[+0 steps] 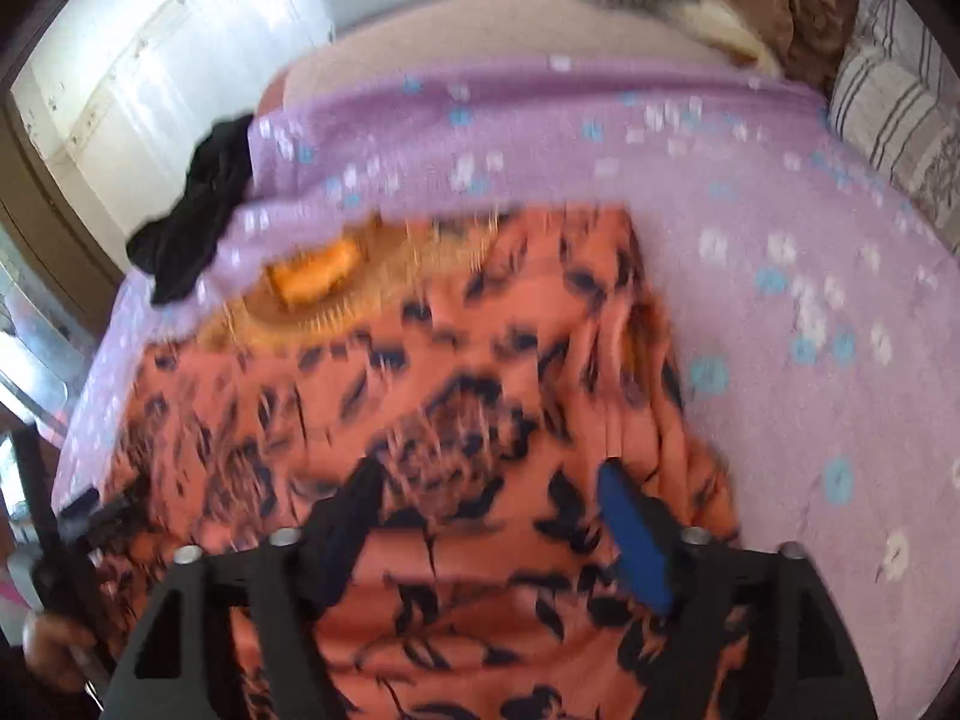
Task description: Fold small clothes
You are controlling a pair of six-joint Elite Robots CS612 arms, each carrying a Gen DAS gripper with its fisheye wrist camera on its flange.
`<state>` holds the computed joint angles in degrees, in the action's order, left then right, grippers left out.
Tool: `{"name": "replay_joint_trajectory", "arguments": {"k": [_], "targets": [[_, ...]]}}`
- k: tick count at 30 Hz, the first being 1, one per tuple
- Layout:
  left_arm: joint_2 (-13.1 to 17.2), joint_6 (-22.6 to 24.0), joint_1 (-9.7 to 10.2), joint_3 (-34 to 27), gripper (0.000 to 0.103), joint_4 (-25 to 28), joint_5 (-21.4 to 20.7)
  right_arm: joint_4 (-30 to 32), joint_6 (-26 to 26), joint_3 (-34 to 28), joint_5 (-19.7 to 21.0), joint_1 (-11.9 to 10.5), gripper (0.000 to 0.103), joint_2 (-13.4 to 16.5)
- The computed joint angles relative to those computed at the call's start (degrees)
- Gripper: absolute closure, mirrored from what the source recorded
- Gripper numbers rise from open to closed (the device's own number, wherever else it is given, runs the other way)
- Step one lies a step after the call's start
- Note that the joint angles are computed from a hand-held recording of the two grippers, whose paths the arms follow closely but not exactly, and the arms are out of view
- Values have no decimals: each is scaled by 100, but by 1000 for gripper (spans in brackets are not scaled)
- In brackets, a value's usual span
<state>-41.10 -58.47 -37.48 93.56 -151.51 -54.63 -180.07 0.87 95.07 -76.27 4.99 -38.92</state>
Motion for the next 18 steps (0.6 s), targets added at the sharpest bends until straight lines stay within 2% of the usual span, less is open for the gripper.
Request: {"name": "replay_joint_trajectory", "arguments": {"k": [1,3,5,7,11,13,16,18], "targets": [[7,-8,-8,-12,0,34,17,-246,-321,31,-251,75,24,24],[-2,41,-25,-20,0,95,40,-180,-432,2,-560,168,24,16],[-44,150,-14,-33,0,172,-52,-124,-235,34,-364,136,24,-53],[-84,309,-16,-49,0,278,-82,-357,-126,174,-174,88,25,-130],[-205,502,-142,60,0,364,199,-861,-208,628,-94,29,25,-329],[-350,560,-230,285,0,136,267,-1081,-221,916,44,-55,25,-467],[-577,470,-353,659,0,-183,334,-1305,-223,1294,280,-181,25,-669],[-689,243,-440,859,0,-193,352,-1422,-212,1530,427,-264,25,-798]]}}
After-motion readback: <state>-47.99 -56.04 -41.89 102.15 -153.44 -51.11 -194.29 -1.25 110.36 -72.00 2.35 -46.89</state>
